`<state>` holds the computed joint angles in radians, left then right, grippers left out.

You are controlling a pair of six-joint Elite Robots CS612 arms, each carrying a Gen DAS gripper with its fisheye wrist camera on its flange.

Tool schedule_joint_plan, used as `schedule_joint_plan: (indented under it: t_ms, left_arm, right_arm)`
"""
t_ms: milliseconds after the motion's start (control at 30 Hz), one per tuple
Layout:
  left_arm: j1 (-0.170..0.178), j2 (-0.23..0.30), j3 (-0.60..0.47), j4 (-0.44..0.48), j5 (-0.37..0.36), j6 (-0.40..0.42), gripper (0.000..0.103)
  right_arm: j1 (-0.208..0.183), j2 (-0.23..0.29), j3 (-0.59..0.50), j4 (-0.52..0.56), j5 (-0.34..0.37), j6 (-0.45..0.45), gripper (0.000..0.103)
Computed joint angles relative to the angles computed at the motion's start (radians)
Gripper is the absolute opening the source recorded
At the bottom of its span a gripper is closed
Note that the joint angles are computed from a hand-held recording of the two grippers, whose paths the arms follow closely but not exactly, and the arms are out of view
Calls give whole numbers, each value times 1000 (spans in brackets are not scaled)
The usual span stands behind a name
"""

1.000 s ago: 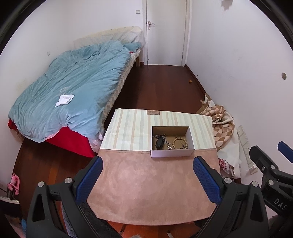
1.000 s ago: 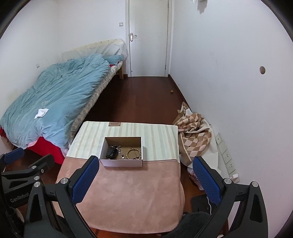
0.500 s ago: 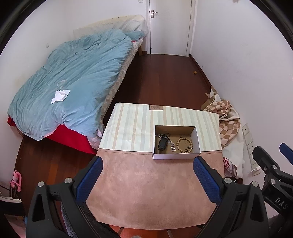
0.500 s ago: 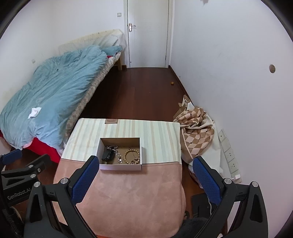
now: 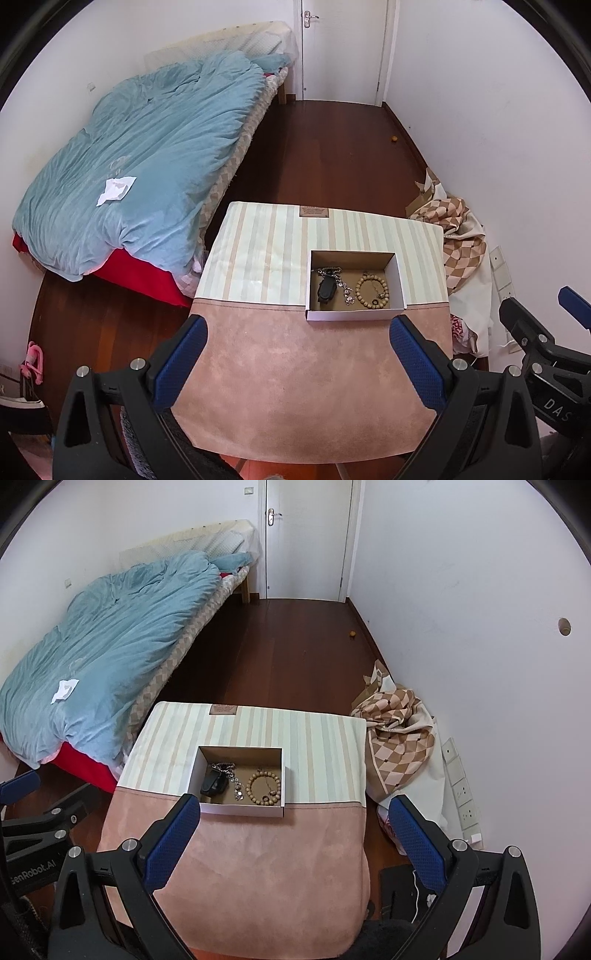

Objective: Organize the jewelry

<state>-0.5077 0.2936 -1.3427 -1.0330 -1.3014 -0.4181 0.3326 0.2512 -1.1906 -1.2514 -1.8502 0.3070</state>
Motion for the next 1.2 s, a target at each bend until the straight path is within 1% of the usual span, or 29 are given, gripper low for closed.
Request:
schedule_joint_plan:
  t_ms: [433,1200]
  left_arm:
    - [2,4,-3,11,16,-6,101]
    - [1,16,-32,19,18,3,101]
  right_arm:
    - [3,0,1,-4,0,-3,103]
    - [4,4,-7,7,12,0,103]
